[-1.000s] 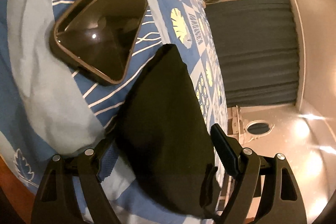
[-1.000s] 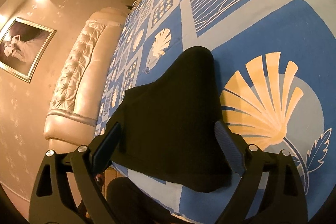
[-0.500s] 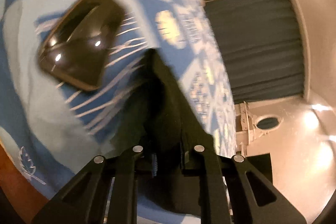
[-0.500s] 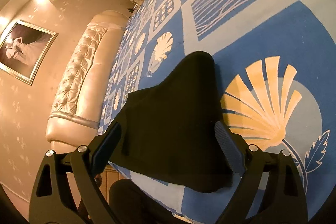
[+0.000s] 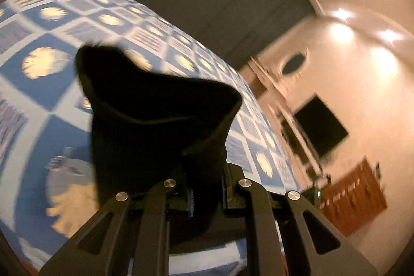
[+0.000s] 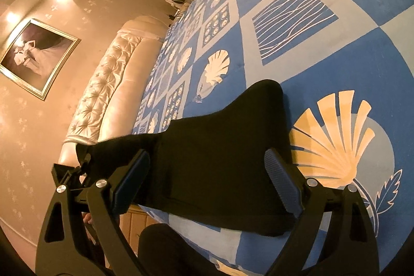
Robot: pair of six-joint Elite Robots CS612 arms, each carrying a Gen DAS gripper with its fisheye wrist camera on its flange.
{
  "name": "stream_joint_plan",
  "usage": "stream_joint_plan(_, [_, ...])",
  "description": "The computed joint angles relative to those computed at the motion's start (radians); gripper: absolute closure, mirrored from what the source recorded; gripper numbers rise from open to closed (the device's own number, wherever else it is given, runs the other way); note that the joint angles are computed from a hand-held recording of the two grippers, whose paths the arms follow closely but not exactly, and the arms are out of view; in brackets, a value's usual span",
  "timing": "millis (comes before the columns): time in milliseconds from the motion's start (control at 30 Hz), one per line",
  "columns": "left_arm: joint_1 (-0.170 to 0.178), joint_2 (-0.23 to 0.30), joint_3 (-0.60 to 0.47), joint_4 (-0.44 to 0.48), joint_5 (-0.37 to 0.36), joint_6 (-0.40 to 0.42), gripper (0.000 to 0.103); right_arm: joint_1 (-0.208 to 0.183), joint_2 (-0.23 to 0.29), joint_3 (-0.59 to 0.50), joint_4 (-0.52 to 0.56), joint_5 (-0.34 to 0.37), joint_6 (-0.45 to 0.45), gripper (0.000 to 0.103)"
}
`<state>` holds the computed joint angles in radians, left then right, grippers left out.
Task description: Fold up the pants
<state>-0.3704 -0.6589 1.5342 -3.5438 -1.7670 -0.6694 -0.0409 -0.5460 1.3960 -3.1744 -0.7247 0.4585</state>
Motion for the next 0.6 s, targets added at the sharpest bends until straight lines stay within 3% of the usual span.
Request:
stream_joint_plan(333, [-0.085,0.111,-0.165,0.242,-0.083,0.083,0.089,0.003,0.009,-0.013,0.019,0.028,-0.001,0.012])
stream_joint_plan(500, [-0.124,0.135,-0.175,0.352,-0.023,0.125,0.088,0.005,0.014,-0.02,0.035,0.049,-0.006,0.012])
stream_joint_plan(600, [-0.134,0.15,-0.179,0.34,0.021,0.122,0.086,0.007,0.014,-0.023,0.045,0.065,-0.016,0.012])
